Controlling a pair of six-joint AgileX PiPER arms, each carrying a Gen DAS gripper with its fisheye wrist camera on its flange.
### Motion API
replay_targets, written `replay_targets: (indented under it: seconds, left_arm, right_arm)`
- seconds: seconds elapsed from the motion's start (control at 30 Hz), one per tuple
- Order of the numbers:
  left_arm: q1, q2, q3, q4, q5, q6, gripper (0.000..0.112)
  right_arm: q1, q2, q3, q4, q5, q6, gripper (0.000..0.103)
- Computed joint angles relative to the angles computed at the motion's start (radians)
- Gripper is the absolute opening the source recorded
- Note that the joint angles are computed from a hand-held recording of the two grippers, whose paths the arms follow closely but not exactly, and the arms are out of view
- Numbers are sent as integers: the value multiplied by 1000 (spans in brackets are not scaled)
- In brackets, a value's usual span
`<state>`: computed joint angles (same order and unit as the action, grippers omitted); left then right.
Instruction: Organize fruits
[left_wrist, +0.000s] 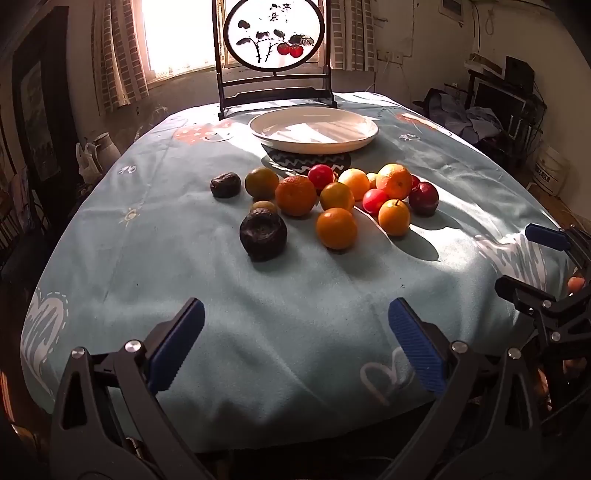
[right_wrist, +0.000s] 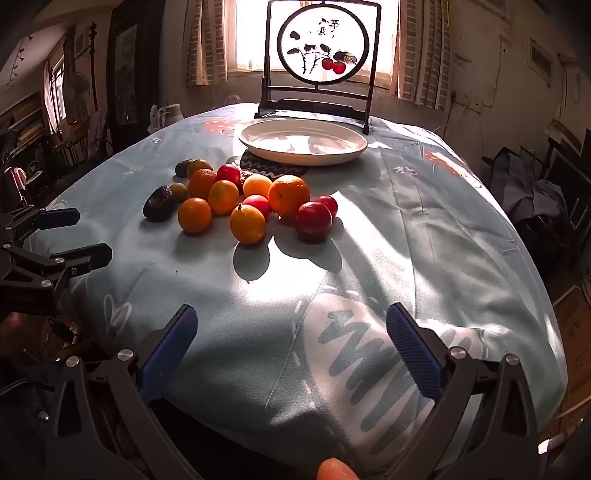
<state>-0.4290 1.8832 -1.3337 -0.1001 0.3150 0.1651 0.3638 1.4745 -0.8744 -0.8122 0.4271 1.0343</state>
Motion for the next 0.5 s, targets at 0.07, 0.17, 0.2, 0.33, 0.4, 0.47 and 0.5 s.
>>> replay_targets:
  seconds: [0.07,0.17,0.2,0.33,0.4,0.47,0.5]
  left_arm:
    - [1,1,-1,-5,2,3,101]
    - [1,0,-1,-5,2,4,101]
    - [2,1,-1,-7,2,6,101]
    - [0,1,-3,6,8,-5,101]
    - [1,4,-5,3,10,-4,101]
    - [2,3,-4,2,10,-5,101]
    - [2,3,-4,1,10,-5,101]
  right_arm:
    - [0,5,4,-10,-7,12,102]
    - [-19,14,-1,7,-23,-15,102]
    - [-11,6,-6,23,-8,-25,102]
    - [-10,6,-6,26,-8,-26,102]
    - [-9,9,-8,32,-4,-30,102]
    - [-10,10,-11,39,-3,-35,102]
    - [-10,10,-11,39,-3,-35,102]
